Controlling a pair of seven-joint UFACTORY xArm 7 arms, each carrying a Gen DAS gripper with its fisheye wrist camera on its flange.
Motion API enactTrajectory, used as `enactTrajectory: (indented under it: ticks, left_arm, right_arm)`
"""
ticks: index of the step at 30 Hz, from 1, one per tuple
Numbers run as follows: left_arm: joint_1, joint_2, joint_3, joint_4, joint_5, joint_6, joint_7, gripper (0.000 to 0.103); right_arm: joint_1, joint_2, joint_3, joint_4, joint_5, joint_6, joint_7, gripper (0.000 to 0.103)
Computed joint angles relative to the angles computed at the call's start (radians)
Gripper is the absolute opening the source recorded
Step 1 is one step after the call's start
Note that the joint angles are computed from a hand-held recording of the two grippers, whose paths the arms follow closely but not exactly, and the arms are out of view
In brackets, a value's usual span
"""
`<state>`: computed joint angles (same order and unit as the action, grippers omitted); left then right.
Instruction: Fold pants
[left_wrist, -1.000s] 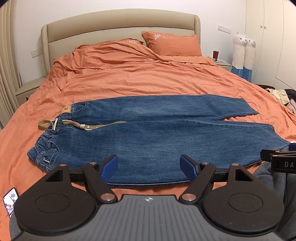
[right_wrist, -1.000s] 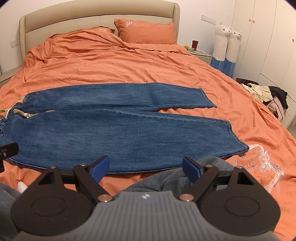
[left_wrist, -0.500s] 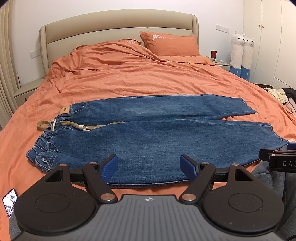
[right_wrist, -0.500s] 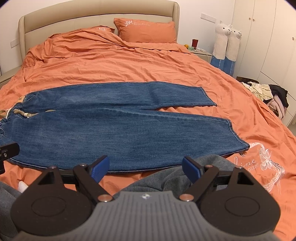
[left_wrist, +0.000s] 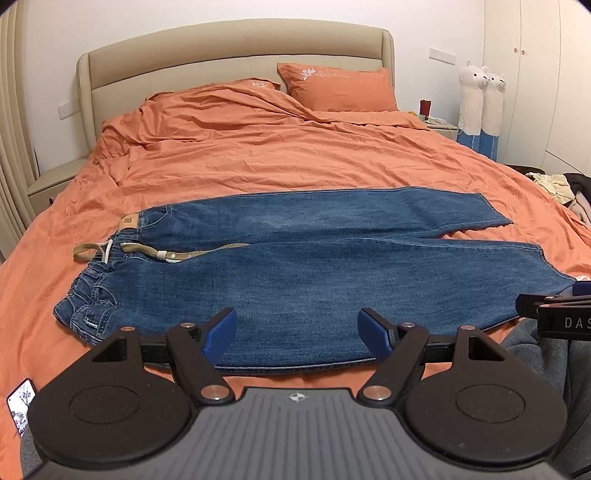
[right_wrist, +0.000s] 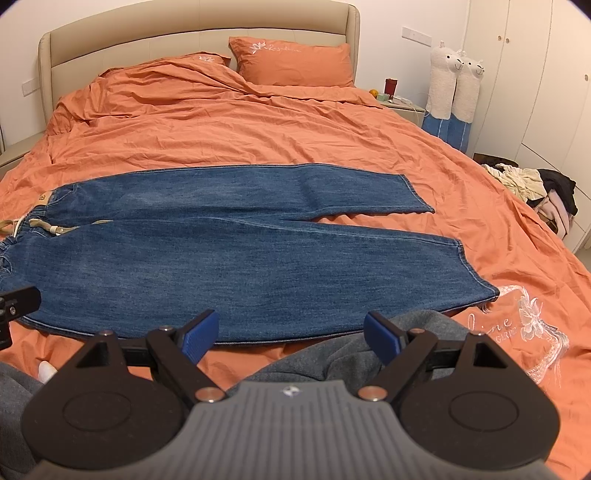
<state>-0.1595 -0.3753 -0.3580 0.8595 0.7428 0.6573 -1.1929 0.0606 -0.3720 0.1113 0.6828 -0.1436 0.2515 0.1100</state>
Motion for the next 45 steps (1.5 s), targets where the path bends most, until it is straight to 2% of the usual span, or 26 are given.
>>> enactTrajectory:
  ticks: [29, 35, 37, 39, 42, 45]
  left_arm:
    - [-0.01, -0.004, 0.001, -0.001, -0.014, 0.005, 0.007, 0.087]
    - [-0.009, -0.013, 0.018, -0.017, -0.035, -0.023, 0.034, 0.086]
    - [-0.01, -0.016, 0.027, -0.022, -0.051, -0.027, 0.068, 0.086]
    - [-0.02, -0.021, 0.052, -0.026, -0.083, -0.026, 0.148, 0.084]
    - [-0.026, -0.053, 0.095, -0.056, -0.114, -0.05, 0.314, 0.084]
    - [-0.049, -0.079, 0.166, -0.075, -0.185, -0.06, 0.564, 0.084]
  right_arm:
    - [0.015, -0.01, -0.004, 0.004, 0.013, 0.02, -0.013, 0.082]
    - [0.021, -0.009, -0.009, 0.004, 0.019, 0.022, -0.021, 0.082]
    - [0.057, -0.008, -0.047, -0.003, 0.057, 0.008, -0.067, 0.082]
    - [0.126, -0.005, -0.115, -0.005, 0.131, -0.011, -0.165, 0.082]
    - [0.315, 0.006, -0.31, 0.039, 0.369, 0.02, -0.434, 0.082]
    - [0.461, 0.03, -0.492, 0.137, 0.607, 0.125, -0.71, 0.082]
